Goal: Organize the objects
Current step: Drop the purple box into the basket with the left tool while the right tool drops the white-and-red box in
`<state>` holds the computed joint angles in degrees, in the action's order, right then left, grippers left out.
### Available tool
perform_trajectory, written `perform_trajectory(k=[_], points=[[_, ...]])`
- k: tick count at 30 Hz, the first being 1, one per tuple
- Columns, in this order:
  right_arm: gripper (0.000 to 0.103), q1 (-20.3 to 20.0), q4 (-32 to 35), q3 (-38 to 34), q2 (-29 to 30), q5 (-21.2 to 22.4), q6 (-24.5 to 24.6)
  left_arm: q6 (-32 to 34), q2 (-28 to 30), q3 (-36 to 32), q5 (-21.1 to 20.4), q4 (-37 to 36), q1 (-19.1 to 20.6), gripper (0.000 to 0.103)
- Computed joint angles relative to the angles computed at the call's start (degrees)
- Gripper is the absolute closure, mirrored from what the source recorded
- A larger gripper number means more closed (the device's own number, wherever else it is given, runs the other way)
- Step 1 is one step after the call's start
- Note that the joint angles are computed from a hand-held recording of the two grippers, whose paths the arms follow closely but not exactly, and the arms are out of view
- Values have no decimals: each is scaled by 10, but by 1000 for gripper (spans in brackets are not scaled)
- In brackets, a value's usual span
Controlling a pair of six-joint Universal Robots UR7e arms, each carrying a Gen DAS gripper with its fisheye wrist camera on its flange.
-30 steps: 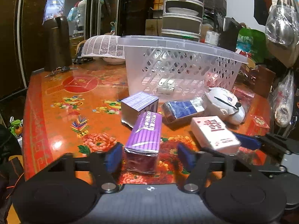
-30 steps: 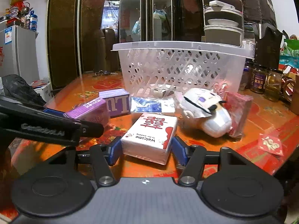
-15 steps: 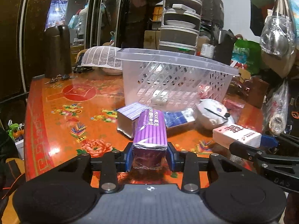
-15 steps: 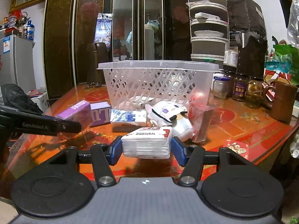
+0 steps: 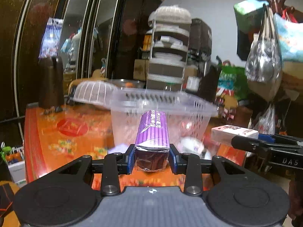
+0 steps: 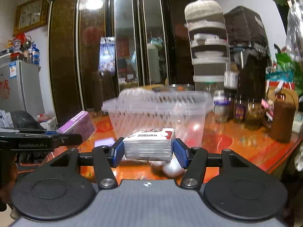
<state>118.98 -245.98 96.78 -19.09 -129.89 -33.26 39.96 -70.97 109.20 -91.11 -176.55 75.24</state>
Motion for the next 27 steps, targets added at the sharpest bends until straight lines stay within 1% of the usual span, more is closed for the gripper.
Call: perform_trajectory(k=[2, 3, 5, 7, 9, 11, 12, 13, 15, 16, 20, 21, 23, 25, 27], points=[[44, 4, 5, -3, -14, 4, -18, -5, 0, -16, -8, 9, -8, 63], [44, 7, 7, -12, -19, 2, -35, -5, 3, -26, -9, 11, -15, 63], [44, 10, 20, -32, -29, 1, -59, -6, 12, -46, 0, 12, -29, 63], [44, 11, 57, -62, -39, -7, -66, -7, 28, -73, 12, 23, -44, 63], [44, 7, 109, -106, -44, -19, -75, -14, 50, -112, 24, 56, -59, 63], [44, 1, 167, -158, -42, -37, -79, -36, 79, -165, 37, 98, -71, 63], [44, -3, 193, -172, -43, -42, -68, -45, 92, -190, 44, 121, -75, 63], [44, -11, 234, -192, -45, -46, -50, -56, 109, -218, 53, 139, -78, 63], [44, -26, 286, -218, -44, -48, -23, -77, 145, -278, 77, 187, -85, 63], [44, -35, 304, -224, -45, -43, -12, -88, 165, -310, 89, 213, -87, 63], [43, -67, 384, -239, -51, -38, 58, -106, 224, -388, 140, 290, -87, 63], [43, -74, 400, -241, -50, -37, 70, -108, 232, -397, 149, 301, -86, 63], [43, -80, 426, -253, -43, -49, 74, -107, 243, -401, 160, 307, -84, 63], [43, -83, 429, -262, -34, -61, 60, -111, 247, -405, 154, 319, -80, 63], [44, -86, 445, -259, -35, -59, 68, -113, 250, -404, 157, 323, -79, 63]])
